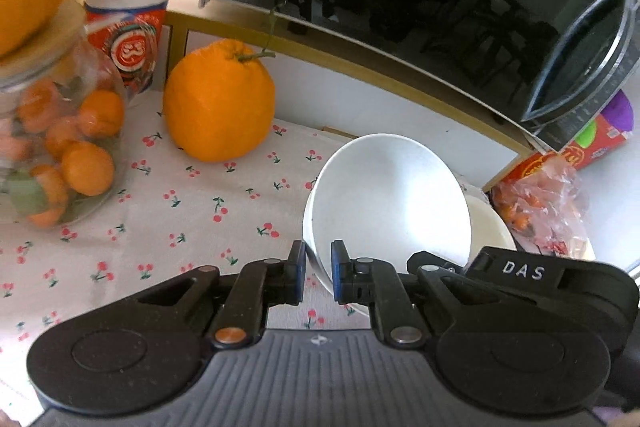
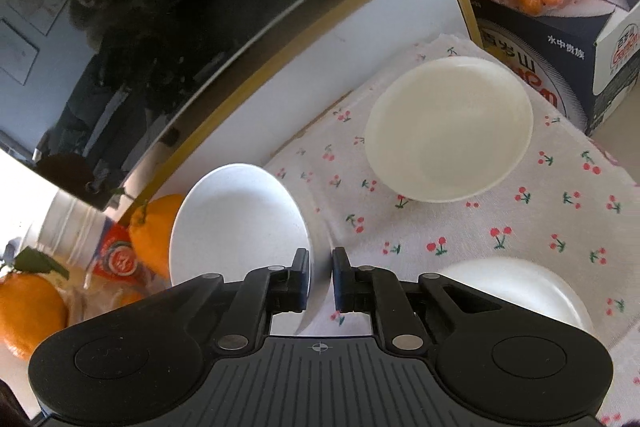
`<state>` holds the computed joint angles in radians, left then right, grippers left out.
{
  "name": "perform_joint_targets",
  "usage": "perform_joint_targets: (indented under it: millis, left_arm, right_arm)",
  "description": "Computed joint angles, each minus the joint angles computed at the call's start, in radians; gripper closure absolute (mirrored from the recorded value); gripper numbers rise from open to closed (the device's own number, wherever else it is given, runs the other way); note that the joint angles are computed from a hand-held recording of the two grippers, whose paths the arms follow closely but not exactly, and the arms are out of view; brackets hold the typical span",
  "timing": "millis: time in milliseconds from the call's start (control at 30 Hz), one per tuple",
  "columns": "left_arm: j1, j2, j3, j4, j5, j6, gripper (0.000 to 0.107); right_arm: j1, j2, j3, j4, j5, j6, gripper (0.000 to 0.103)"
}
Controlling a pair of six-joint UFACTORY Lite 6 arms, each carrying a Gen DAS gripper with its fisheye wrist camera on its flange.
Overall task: Organize plates and bowls
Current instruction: 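Lift the white bowl with both tools and carry it beside the plate stack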
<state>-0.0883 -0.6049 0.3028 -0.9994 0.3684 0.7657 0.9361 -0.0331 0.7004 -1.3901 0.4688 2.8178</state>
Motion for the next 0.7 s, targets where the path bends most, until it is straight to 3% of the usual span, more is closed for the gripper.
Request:
perform_joint_targets:
  millis: [267,700]
  left_arm:
    - [0.083,-0.209,0.006,0.266,0.221,-0.265,0.095]
    - [0.175,-0.620,-0.005,0.471,0.641,-0.464,0.095]
  right_arm:
    - [0.146,-0.105,0.052,0.317,0.167,-0.281,0.091]
    - [0.452,-0.239,0.077,0.505,0.466,-0.267,0.091]
